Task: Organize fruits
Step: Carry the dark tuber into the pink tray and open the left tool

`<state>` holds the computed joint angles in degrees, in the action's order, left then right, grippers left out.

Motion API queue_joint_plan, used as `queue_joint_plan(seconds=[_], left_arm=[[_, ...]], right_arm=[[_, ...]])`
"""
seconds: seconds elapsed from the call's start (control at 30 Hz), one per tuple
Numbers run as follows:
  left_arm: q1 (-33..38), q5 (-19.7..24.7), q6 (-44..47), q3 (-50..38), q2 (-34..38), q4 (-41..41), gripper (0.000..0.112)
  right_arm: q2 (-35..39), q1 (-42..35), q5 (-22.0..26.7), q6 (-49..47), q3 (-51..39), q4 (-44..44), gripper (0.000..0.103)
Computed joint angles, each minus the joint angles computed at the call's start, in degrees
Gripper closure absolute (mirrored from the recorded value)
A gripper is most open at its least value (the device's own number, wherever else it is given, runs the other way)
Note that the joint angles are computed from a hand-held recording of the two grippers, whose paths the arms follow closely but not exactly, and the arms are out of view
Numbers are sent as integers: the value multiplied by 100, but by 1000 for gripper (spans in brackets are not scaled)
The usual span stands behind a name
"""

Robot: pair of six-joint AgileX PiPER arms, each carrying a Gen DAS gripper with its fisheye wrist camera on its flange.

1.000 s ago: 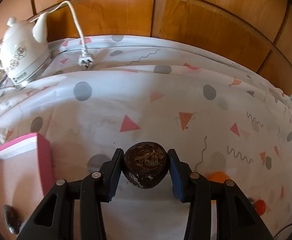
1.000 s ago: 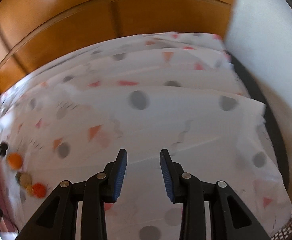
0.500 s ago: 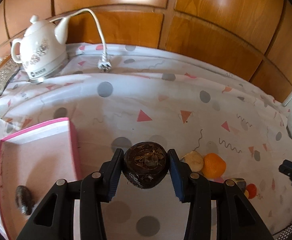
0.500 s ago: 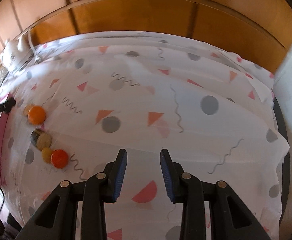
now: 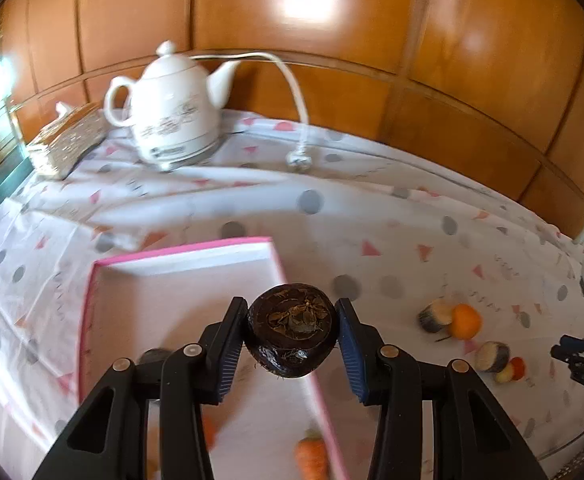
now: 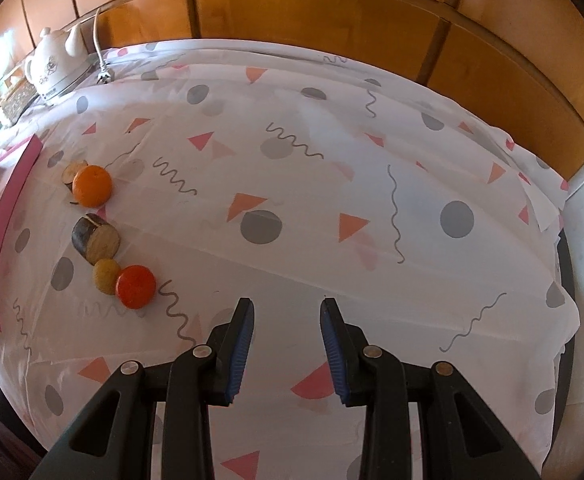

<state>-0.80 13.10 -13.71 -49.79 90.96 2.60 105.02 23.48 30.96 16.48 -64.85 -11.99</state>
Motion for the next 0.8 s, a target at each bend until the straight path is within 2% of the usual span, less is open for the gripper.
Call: queue_joint_plan(seconds=[0.37, 0.47, 0.73, 0.8], left_arm=[[693, -405, 603, 783, -131, -454, 67], [812, -477, 962, 911, -136, -850, 67], [1004, -589, 1589, 1118, -171, -1529, 67], [1015, -611, 1439, 1154, -175, -1390, 67]], right_arm=[[19, 304, -66, 24, 66, -175, 69], [31, 396, -89, -57, 81, -163, 69], [21, 644, -189, -559, 81, 142, 69], [34, 732, -179, -692, 55, 201, 69]])
